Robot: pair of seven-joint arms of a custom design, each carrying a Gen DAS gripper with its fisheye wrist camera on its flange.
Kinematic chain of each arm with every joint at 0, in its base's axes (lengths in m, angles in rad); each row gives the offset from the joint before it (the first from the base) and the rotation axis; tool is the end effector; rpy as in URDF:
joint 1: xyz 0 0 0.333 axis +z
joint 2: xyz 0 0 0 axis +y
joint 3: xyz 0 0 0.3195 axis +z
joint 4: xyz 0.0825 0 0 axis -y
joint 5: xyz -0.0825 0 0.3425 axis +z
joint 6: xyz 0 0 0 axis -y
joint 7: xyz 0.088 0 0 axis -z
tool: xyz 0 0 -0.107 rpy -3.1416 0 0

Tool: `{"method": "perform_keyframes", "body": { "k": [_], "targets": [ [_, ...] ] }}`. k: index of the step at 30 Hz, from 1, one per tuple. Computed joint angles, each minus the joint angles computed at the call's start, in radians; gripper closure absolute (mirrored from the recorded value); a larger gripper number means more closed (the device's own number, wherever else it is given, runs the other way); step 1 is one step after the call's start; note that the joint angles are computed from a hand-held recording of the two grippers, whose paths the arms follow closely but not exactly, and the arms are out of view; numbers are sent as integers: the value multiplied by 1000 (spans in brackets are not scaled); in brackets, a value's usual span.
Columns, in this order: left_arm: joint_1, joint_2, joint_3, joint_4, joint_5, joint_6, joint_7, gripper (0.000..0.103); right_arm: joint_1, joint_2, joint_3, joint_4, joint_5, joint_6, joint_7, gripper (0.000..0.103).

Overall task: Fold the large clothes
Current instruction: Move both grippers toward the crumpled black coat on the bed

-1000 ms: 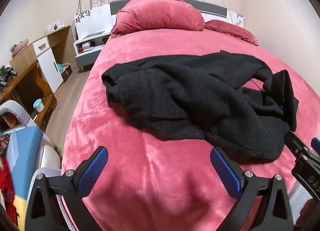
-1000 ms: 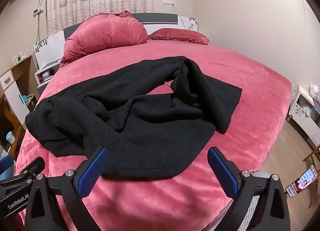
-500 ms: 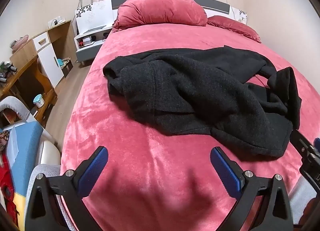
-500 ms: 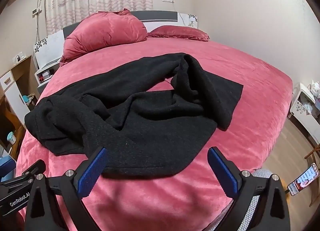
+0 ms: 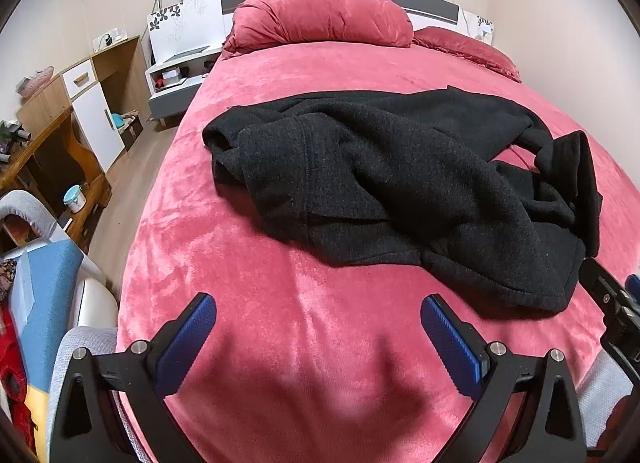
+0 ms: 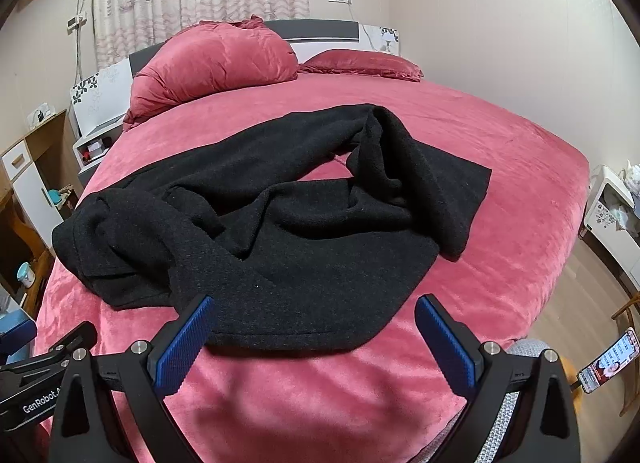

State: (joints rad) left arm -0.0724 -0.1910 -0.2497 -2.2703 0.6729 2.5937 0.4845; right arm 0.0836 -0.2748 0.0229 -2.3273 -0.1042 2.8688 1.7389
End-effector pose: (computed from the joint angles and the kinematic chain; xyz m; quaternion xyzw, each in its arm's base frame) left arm 0.4571 -0.1718 0.5105 -0.7439 0.5708 -0.2097 0.2771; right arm 0.4692 0.0571 0.5678 -0.6579 0.6395 -0.2677 0.2942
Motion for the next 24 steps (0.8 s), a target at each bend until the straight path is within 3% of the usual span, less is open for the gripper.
{"method": "perform_keyframes", "body": {
  "k": [24],
  "targets": [
    [0, 15, 12, 15, -14, -22, 13, 0, 10, -3, -6, -3, 29, 4, -29, 2]
  ]
}}
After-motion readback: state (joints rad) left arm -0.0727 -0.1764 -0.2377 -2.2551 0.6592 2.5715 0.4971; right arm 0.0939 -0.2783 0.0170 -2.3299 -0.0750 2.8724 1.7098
